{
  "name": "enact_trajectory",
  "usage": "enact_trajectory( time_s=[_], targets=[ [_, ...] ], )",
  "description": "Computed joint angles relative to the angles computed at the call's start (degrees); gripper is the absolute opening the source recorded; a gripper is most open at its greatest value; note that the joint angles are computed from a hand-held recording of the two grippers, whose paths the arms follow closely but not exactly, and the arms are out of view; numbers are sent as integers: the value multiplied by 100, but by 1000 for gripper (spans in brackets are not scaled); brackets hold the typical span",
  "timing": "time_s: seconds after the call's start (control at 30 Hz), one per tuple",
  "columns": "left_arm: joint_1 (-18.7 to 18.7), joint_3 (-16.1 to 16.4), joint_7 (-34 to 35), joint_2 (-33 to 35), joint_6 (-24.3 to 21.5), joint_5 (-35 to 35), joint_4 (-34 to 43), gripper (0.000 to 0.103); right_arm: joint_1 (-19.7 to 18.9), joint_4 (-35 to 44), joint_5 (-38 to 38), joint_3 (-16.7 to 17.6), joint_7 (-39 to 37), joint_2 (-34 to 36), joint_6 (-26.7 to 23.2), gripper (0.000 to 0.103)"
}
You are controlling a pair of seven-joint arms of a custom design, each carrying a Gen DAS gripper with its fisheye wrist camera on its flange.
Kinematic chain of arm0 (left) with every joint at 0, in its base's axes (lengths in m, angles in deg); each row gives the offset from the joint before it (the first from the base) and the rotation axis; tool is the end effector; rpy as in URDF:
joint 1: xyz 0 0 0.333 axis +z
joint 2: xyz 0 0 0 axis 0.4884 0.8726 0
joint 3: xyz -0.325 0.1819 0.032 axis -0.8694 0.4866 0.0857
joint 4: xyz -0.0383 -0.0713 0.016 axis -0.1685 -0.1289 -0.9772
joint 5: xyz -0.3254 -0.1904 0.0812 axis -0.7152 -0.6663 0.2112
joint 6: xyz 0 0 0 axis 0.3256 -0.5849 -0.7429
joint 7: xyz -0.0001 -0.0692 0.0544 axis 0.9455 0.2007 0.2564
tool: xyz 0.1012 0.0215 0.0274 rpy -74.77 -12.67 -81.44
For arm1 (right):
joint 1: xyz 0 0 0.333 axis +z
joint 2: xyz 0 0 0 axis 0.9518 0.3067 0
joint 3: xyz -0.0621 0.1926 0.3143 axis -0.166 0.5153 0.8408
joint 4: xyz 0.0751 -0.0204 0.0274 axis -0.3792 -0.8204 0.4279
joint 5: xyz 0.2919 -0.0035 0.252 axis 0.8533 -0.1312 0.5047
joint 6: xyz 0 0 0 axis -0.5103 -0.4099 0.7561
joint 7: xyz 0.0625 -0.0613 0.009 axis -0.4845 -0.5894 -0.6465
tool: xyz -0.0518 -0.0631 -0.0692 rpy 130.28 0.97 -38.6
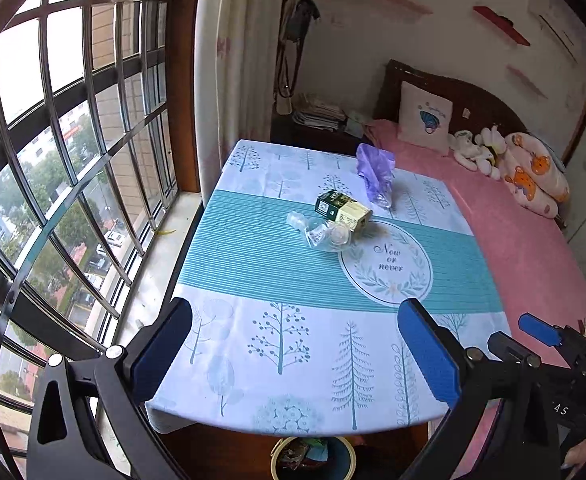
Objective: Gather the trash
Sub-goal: 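Grasp the clear plastic bottle with the left tool while the right tool grasps the green chocolate box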
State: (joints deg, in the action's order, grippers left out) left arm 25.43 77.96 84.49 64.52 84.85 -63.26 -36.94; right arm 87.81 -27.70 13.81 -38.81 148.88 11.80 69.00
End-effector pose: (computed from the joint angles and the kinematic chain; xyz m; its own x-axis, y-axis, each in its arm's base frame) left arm 0.4519 -0.0514 0.7794 -0.3721 -0.9188 0.1315 -0.7205 0.1967 -0.6650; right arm 0.3829 0.2297 0.7881 -0.2365 -0.9612 -0.1421 -0.7392 0.2729 -0.6157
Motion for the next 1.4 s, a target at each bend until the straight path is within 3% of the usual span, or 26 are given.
enact_trajectory(
  time_s=[0.17,0.3,0.4,0.57,0.83,1.07,1.2,1.27,1.4],
  targets=[
    [174,-505,-1338,774,226,699,516,102,9,244,733,-793,-1551,687,655,76],
    [104,-746,-2517,1444,39,1182,1073,102,-166,772,1509,-1197,-2896,1441,764,77],
    [-26,-853,-3209,1858,-94,1554,1400,102,-360,1305,2147,-1334,-3793,2085,690,77],
    [-215,-896,-3924,2337,-312,1813,1778,102,-638,2348,2707,-1276,-4766,3137,297,87],
    [-390,-895,-4322,2709,-560,2181,2138,102,-770,4076,2808,-1111,-5497,4534,-758,87],
    [-433,-911,-4388,3017,-818,2075,2463,102,-729,4761,2698,-1119,-5729,5089,-1348,89],
    [-452,-923,-4386,3249,-924,1978,2709,102,-872,4843,2992,-1069,-5656,5188,-1375,88],
    [-452,-924,-4389,3410,-1035,1914,2884,102,-932,4638,3131,-1052,-5662,5084,-1176,81],
    [-445,-924,-4418,3730,-1267,1791,3236,102,-1074,4268,3419,-1028,-5696,4885,-955,79]
  ],
)
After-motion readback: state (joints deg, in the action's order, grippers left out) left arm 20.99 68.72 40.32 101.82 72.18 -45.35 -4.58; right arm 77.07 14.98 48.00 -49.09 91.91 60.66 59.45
